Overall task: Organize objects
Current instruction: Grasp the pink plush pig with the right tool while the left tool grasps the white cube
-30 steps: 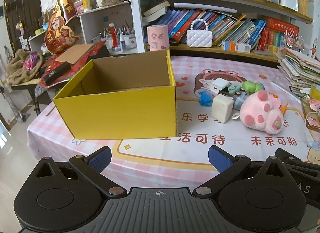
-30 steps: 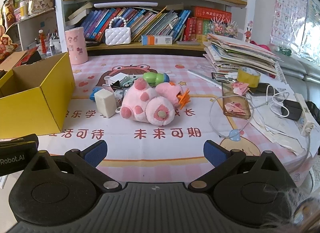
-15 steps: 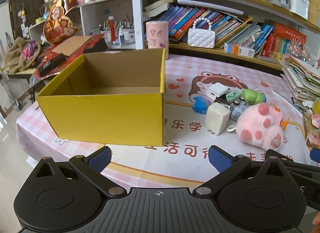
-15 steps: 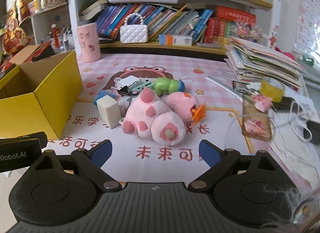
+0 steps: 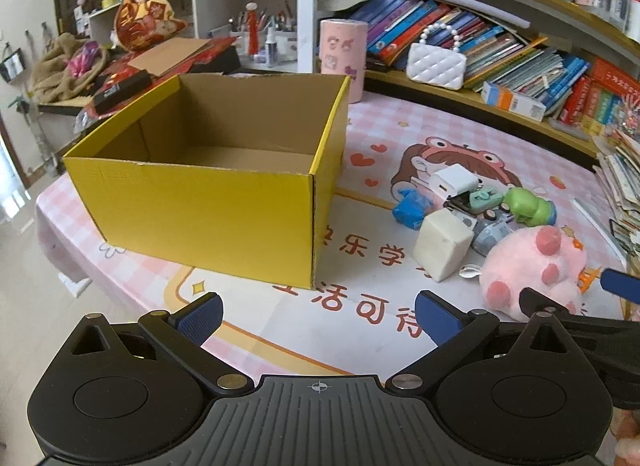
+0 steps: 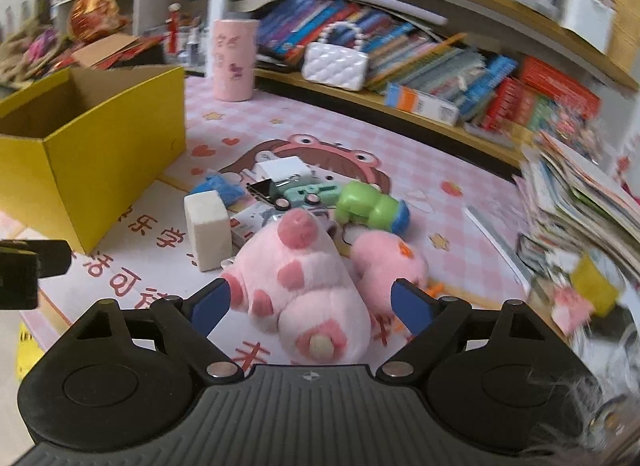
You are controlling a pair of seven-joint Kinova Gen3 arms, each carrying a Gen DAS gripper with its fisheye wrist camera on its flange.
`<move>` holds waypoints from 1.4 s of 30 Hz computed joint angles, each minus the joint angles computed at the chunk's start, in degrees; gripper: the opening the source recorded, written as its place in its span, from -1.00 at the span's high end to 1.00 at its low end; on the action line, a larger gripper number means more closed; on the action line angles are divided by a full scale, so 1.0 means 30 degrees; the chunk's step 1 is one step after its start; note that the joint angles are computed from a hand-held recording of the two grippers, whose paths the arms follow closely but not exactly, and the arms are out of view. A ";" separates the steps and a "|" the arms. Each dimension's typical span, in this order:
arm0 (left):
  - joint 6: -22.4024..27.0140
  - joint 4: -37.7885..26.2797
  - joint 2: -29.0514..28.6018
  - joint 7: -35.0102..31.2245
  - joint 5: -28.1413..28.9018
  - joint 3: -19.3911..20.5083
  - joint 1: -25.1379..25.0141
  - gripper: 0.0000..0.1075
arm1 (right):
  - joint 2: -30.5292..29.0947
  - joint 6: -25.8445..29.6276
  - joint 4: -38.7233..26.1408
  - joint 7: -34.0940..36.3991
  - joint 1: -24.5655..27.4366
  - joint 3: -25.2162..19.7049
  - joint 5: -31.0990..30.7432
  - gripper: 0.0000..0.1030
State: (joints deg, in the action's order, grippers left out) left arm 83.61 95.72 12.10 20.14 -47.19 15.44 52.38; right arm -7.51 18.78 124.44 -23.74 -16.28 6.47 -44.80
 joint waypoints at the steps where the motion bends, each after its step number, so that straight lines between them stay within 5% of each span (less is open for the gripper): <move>1: 0.0153 -0.0139 0.0096 0.0045 0.0091 -0.0019 -0.0004 -0.89 | 0.0307 0.0245 -0.0175 0.0777 -0.0402 0.0474 -0.0466 -0.70; 4: 0.0526 -0.0557 0.0372 0.0108 0.0359 -0.0128 0.0017 -0.82 | 0.1410 0.1537 -0.0885 0.3107 -0.0750 0.1362 -0.1728 -0.71; 8: 0.0608 -0.0833 0.0459 0.0069 0.0489 -0.0228 0.0100 -0.74 | 0.2767 0.2666 -0.1678 0.4905 0.0921 0.0069 -0.2855 -0.69; 10: 0.0452 -0.0960 0.0487 0.0013 0.0352 -0.0282 0.0108 -0.69 | 0.3050 0.3213 -0.1931 0.5590 0.1560 -0.0253 -0.3290 -0.50; 11: 0.0388 -0.1031 0.0515 -0.0026 0.0253 -0.0306 0.0122 -0.67 | 0.3030 0.3526 -0.2075 0.5724 0.1882 -0.0323 -0.3351 -0.10; 15: -0.0181 -0.1542 0.0824 -0.0626 -0.0100 -0.0471 0.0021 -0.51 | 0.3013 0.6111 -0.3105 0.5514 0.4065 -0.0505 -0.4006 -0.05; 23: -0.4125 -0.2306 0.1769 -0.2449 0.0005 -0.1374 -0.0930 -0.30 | 0.1778 0.6605 -0.2860 0.7974 0.6556 -0.0099 -0.7601 -0.06; 32: -0.3762 -0.5261 0.4692 -0.4235 0.0721 -0.3383 -0.1115 0.06 | 0.1945 0.8410 -0.3474 0.6890 0.7766 0.0204 -0.6316 -0.07; 34: -0.3627 -0.5538 0.5086 -0.4502 0.0949 -0.3731 -0.1081 0.31 | 0.1867 0.8764 -0.3452 0.6880 0.7900 0.0230 -0.6052 -0.07; 42: -0.4095 -0.3883 0.3724 -0.3787 0.0393 -0.3856 -0.0094 0.54 | 0.1230 0.9189 -0.3002 0.5526 0.7798 0.0233 -0.5039 -0.07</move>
